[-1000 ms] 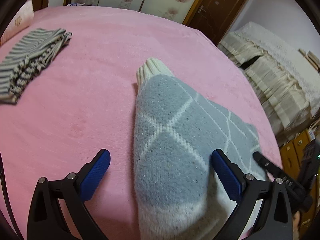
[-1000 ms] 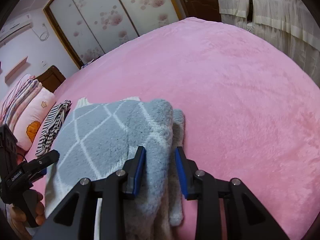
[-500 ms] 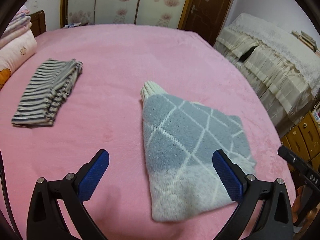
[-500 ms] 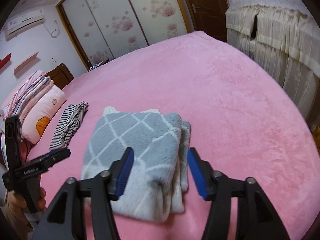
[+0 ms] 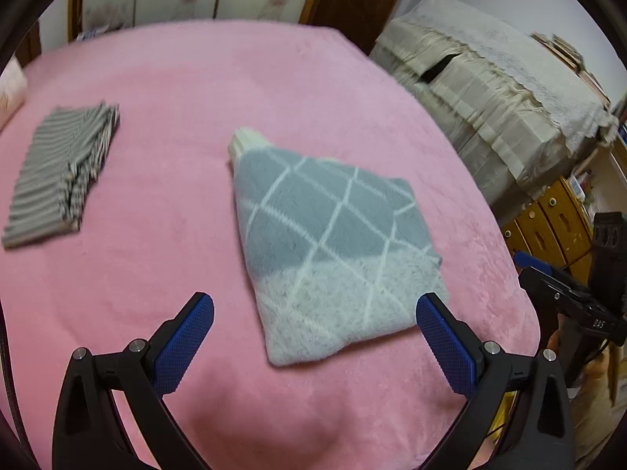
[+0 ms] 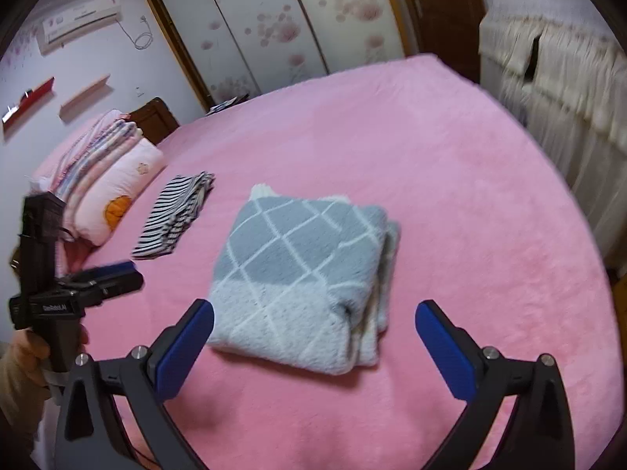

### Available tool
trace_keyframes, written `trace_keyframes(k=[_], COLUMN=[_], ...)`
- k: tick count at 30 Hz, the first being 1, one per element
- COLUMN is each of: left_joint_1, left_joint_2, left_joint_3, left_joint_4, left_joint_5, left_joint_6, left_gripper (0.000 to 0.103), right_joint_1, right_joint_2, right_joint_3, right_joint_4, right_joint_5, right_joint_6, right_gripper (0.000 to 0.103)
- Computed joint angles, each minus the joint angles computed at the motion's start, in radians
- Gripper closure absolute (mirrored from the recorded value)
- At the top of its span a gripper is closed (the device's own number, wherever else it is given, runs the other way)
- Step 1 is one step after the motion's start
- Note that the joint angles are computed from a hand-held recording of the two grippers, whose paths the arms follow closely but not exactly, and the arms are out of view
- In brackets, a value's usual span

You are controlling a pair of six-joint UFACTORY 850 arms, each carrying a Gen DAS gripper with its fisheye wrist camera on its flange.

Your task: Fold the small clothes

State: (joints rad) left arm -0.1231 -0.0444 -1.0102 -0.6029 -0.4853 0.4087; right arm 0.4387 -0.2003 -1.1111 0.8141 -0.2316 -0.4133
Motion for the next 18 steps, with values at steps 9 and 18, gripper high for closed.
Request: trace_keyframes(k=[9,18], left_joint_1=[0.071,0.109], left_joint_2=[-0.208,-0.403], left_joint_3=[-0.06,-0.126], left_joint_4=[-0.308,-0.588], left_joint_5=[-0.153,-0.24], left_joint_6=[0.222,0.436], left_gripper=[0.0,0.001], right_joint_1=[-0.109,-0.159], right_joint_2=[-0.203,-0.442], right_joint_3=[-0.079,-0.253], right_joint_4=[0.442,0.489], right_joint_5=[-0.273,-0.418], right_joint_6=[-0.321,-0.326], right_gripper=[0.0,0.0])
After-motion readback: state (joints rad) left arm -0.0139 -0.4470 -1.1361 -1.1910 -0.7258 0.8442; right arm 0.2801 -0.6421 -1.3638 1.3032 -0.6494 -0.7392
